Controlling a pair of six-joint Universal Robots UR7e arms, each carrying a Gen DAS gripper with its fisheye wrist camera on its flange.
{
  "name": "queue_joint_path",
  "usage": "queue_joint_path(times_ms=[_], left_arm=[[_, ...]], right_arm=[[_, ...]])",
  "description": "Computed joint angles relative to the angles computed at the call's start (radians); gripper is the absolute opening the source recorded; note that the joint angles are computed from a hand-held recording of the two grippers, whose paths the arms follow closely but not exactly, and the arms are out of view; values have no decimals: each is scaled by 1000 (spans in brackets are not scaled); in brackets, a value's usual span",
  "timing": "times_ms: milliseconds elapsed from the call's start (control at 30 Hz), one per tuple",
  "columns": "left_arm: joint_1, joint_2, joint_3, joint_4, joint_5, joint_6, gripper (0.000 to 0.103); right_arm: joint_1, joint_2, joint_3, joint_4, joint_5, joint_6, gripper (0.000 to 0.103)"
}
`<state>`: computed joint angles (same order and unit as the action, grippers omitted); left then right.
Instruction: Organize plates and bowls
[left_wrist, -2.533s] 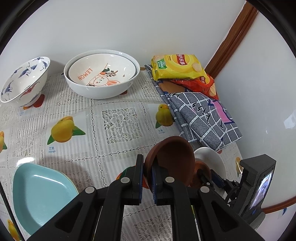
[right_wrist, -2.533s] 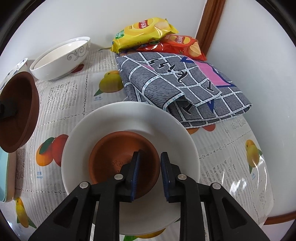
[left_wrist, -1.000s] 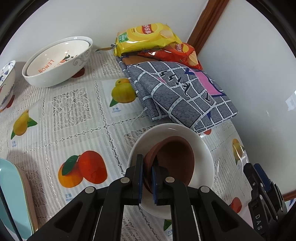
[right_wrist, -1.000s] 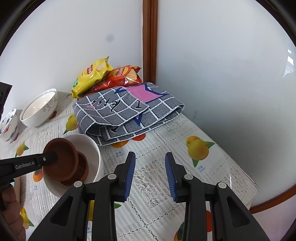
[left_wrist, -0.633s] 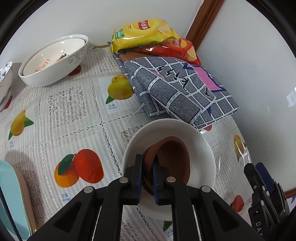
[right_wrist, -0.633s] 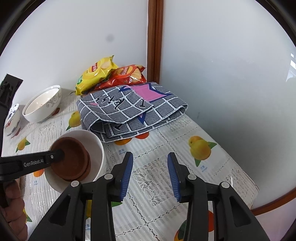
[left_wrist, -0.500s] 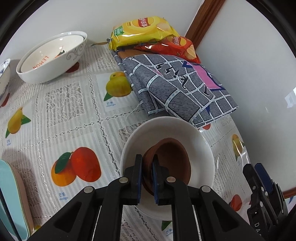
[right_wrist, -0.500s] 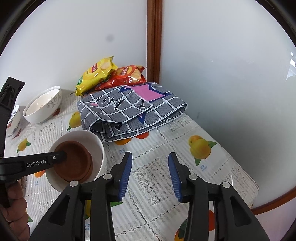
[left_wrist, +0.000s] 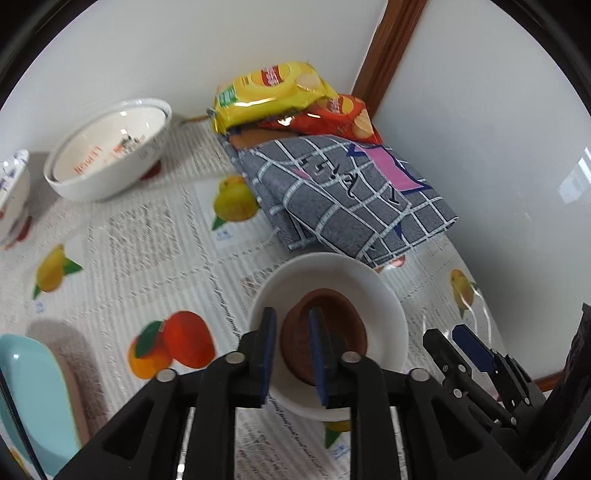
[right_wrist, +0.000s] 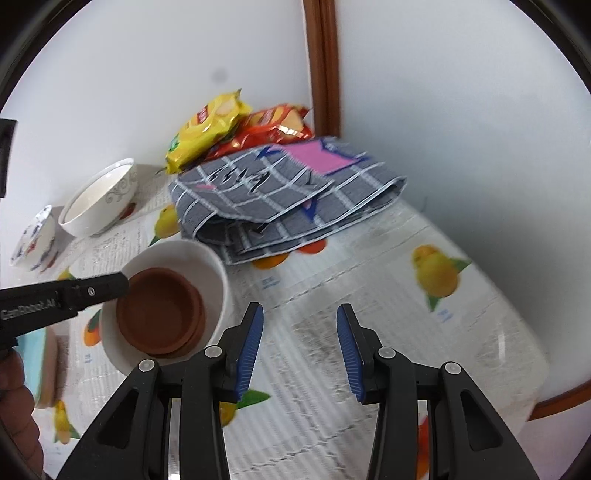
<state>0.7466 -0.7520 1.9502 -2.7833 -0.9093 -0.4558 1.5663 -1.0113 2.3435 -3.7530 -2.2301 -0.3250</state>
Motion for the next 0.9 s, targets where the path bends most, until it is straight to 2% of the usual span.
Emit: queue_joint_path(times_ms=[133,233,433,533,733,900], left_arm=[[-3,-5,-3,35,50,-20,22],[6,-2,-20,116,77,-51,22],[35,7,-39,155,48,-59,22],[40,19,-50,179,47,-63,22],[48,34,-65,205,40,-64,22],[59,31,-70,209,28,-62,22]], right_arm=[[0,9,-4,-20,27,-4,41],[-5,3,-8,-6,62,9,41],[-27,10,-46,74,82,49,41],[-40,7,-57,123,104,66,35],[-38,7,-54,112,111,74,31],[-22,13,-52,96,88,63,31]])
